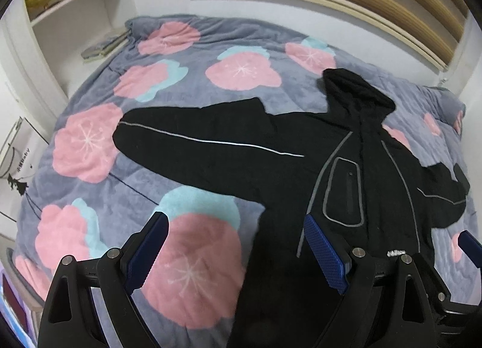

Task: Fold large clothes
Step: 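Reach the left gripper to the jacket sleeve cuff and grasp it, then lift the cuff with the left gripper and fold the sleeve across the jacket body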

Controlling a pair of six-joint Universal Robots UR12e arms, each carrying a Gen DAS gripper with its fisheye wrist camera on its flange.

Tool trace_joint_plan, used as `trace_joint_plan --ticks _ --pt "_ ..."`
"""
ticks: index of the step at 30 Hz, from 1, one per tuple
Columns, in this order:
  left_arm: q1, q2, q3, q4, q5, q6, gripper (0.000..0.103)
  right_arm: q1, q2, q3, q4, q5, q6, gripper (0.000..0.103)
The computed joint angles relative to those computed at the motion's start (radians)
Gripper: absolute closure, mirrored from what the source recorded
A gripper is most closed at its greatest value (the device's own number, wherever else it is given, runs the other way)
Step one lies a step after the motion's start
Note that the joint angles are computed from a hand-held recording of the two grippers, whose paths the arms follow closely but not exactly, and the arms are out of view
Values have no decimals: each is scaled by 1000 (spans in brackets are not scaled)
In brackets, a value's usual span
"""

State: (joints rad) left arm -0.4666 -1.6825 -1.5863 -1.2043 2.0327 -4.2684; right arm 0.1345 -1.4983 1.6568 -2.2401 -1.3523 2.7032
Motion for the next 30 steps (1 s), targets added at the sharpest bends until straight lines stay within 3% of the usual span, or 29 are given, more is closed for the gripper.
trace_joint_plan --ticks 5,8,12,14,16,18,22,25,28,29,30 --pt "83 49 -113 66 -36 -20 11 49 83 -52 16 -20 -9 11" --pt "145 98 -210 149 -48 -59 11 71 129 -81 7 -32 -2 13" --pt "263 185 -378 319 -43 -134 11 98 195 -122 -22 -40 10 15" --pt "321 215 -439 374 -48 -160 11 109 221 -138 -35 -44 10 21" --pt "369 229 -492 462 -46 -151 11 123 253 -162 -32 -46 5 41" --pt "413 234 -533 535 -63 -141 11 133 279 -183 -12 -50 6 47" --pt "524 226 -625 709 -184 -151 11 142 307 -204 12 -53 18 47" --pt "577 191 -655 810 -289 -133 11 145 316 -206 14 -72 19 47" --pt "610 150 -657 840 -367 -120 12 140 324 -210 20 -83 28 47" --pt "607 140 -651 840 -356 -117 14 139 327 -212 18 -89 35 47" --pt "600 131 -642 843 -336 -95 33 137 332 -214 13 -94 43 47"
